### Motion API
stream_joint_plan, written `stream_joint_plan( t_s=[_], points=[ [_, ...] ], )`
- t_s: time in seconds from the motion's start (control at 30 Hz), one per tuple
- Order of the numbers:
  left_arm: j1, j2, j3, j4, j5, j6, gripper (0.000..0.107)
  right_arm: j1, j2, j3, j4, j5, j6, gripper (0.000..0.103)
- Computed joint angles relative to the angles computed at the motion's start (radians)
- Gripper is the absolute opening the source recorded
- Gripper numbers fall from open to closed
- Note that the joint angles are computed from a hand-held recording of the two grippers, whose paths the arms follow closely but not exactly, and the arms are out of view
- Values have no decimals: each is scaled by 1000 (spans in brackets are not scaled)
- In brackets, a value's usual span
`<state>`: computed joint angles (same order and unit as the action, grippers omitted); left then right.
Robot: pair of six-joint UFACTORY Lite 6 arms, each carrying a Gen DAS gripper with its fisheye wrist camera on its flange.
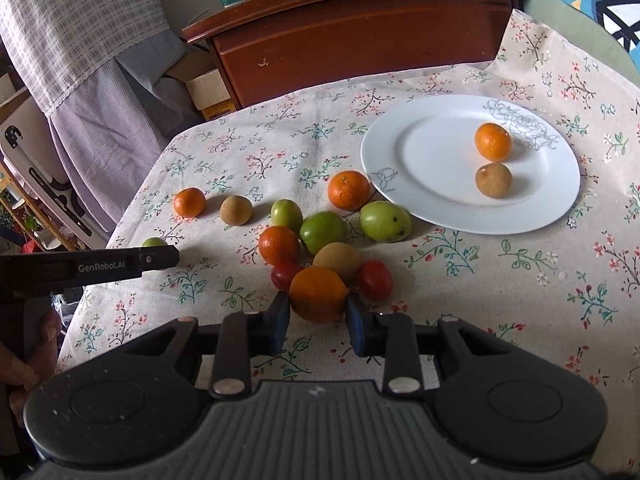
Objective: Organize fruits
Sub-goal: 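Grasp a small tangerine with right gripper while left gripper grasps a green plum, then lower the tangerine onto the plate with right gripper while left gripper places the green plum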
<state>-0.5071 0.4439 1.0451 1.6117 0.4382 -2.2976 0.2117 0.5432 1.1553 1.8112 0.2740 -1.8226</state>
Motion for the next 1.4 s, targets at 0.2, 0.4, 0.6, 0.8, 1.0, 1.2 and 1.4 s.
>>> stream_joint_plan(
  t_s=[0.2, 0.4, 0.6, 0.8, 1.0, 1.2, 1.4],
  points=[
    [-29, 2, 26, 8, 16, 0, 30, -7, -10, -1, -5, 12, 10, 30],
    [-61, 0, 59, 41, 25, -10, 30, -20, -23, 5, -12, 25, 29, 30],
    [-90, 14, 124, 62, 17, 10, 30, -51, -57, 20, -12, 48, 41, 30],
    [-94, 55, 228, 48, -23, 66, 30, -106, -71, 80, -78, 48, 126, 30],
    [-81, 130, 366, -14, -103, 181, 30, -158, -28, 203, -275, 32, 327, 30],
    [-65, 256, 556, -237, -168, 449, 30, -200, 56, 362, -520, 24, 515, 30],
    [-48, 404, 782, -552, -196, 817, 30, -247, 199, 574, -830, 95, 889, 30]
  ],
)
